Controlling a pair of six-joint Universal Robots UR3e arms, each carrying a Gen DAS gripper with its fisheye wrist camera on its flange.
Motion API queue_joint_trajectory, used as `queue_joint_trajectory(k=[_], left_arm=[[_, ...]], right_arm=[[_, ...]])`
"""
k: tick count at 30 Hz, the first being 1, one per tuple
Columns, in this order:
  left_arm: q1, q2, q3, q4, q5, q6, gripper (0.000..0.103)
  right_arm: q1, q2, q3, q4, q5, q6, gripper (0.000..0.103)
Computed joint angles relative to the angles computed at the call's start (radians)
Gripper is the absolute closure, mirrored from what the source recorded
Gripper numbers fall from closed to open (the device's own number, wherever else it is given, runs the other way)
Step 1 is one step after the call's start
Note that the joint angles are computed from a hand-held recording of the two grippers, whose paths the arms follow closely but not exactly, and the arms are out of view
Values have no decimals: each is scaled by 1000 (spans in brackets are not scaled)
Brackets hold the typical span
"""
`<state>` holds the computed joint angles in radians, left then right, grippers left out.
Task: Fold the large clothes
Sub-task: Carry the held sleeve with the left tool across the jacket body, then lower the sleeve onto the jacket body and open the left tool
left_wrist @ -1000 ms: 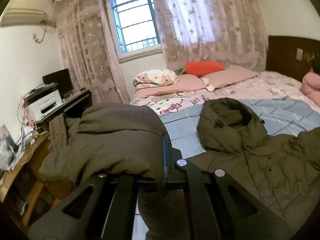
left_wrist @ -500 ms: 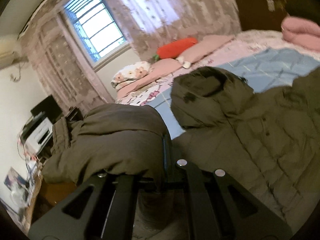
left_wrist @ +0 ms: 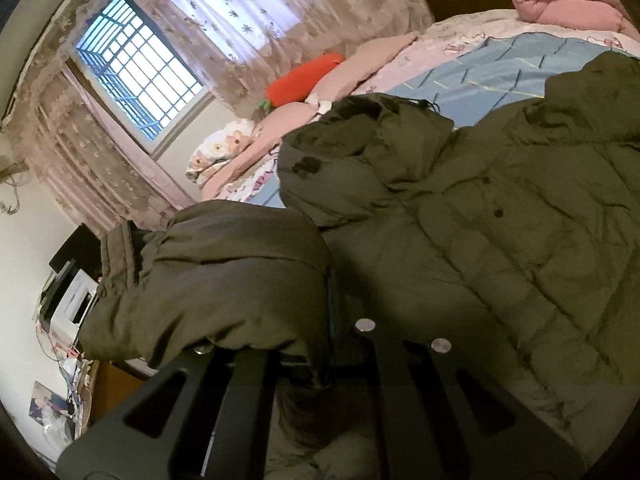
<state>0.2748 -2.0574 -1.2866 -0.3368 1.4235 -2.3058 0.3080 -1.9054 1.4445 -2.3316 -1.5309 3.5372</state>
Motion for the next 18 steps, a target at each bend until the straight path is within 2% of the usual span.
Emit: queue_joint_trajectory(k=[5,7,8,9,10,18], left_arm=[[-25,-15,-22,7,13,-13,93],[-36,-14,-43,20,15,-11,85],[-42,-12,-56,26,13,-7,59],[-46,-9,-68,33,8,-3,26],[-55,-2,-86,44,2,5,18],[-124,3,-139,107,19,91,17]], right_arm=[[3,-1,11,2,1,10,1],[3,-4,15,2,2,15,1],[3,-5,16,2,1,15,1],[2,-6,18,2,2,15,1],[-1,-8,19,3,6,14,1],[-7,-12,24,0,11,10,1]])
